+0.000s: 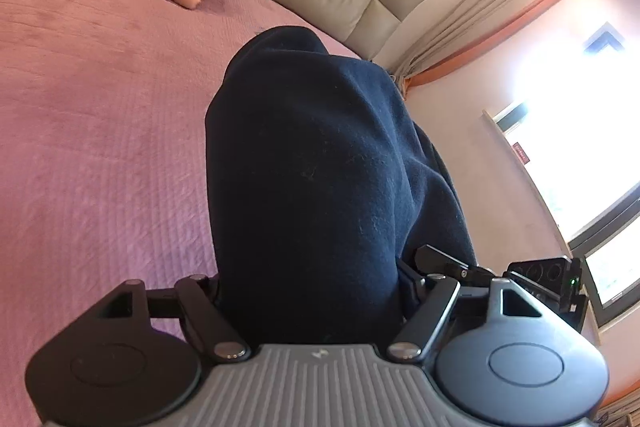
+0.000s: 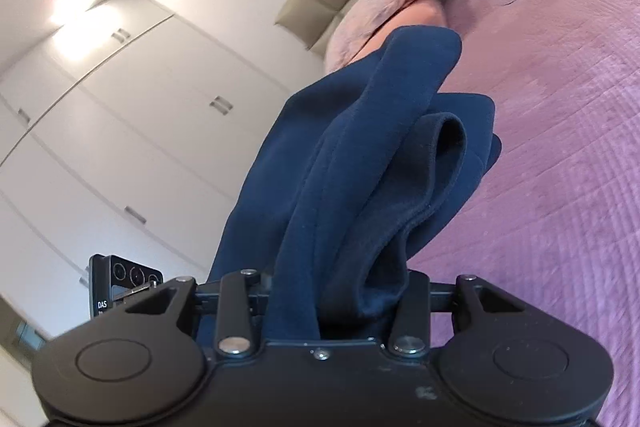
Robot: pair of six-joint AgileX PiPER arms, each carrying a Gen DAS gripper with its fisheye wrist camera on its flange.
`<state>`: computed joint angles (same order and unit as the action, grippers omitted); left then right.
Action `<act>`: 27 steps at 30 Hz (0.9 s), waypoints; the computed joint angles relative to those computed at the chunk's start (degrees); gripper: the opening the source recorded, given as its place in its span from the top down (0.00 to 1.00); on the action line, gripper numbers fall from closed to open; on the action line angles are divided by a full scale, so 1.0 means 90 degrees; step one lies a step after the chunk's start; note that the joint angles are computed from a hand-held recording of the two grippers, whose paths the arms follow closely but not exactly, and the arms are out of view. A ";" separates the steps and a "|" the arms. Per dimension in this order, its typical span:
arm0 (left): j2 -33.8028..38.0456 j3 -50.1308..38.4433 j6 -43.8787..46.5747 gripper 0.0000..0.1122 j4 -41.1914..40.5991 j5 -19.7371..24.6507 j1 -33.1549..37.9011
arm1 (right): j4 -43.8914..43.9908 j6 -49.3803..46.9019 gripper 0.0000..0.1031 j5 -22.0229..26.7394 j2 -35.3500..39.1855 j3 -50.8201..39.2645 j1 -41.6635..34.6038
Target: Fold large clothes
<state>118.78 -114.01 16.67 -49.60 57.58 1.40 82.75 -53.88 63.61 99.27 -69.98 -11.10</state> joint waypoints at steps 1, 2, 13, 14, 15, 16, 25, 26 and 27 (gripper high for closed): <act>-0.0276 0.0453 0.0152 0.32 -0.0016 -0.0089 0.0052 | 0.0018 -0.0055 0.52 -0.0004 -0.0186 0.0255 0.0041; -0.0509 0.0861 0.0292 0.32 0.0004 -0.0166 0.0087 | 0.0034 -0.0113 0.52 -0.0036 -0.0300 0.0457 0.0111; -0.0628 0.3583 0.2397 0.28 -0.0837 -0.1061 0.0625 | 0.0560 -0.1976 0.51 -0.0615 0.0701 0.1916 0.0603; -0.0445 0.3577 0.2321 0.26 -0.0584 -0.1165 0.0607 | 0.0483 -0.1972 0.51 -0.0907 0.0966 0.1913 0.0634; -0.0350 0.3755 0.2501 0.21 -0.0585 -0.1369 0.0581 | 0.0531 -0.2223 0.41 -0.0944 0.1168 0.2037 0.0558; -0.0407 0.3973 0.2933 0.14 -0.0840 -0.1464 0.0659 | 0.0833 -0.2676 0.41 -0.0727 0.1411 0.2142 0.0446; -0.2159 0.4883 0.0553 0.10 0.2388 -0.2231 0.0079 | -0.1314 -0.0776 0.24 -0.2690 -0.1120 0.2538 0.0802; -0.2376 0.4980 0.0140 0.13 0.2864 -0.2296 -0.0066 | -0.1795 -0.0302 0.23 -0.3170 -0.1674 0.2724 0.1019; -0.2641 0.5116 -0.0022 0.13 0.3085 -0.2315 -0.0163 | -0.2127 0.0021 0.23 -0.3490 -0.2053 0.2877 0.1206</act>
<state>95.01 -67.96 16.47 -21.83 36.74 -0.06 63.60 -53.69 32.20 80.79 -44.08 -0.25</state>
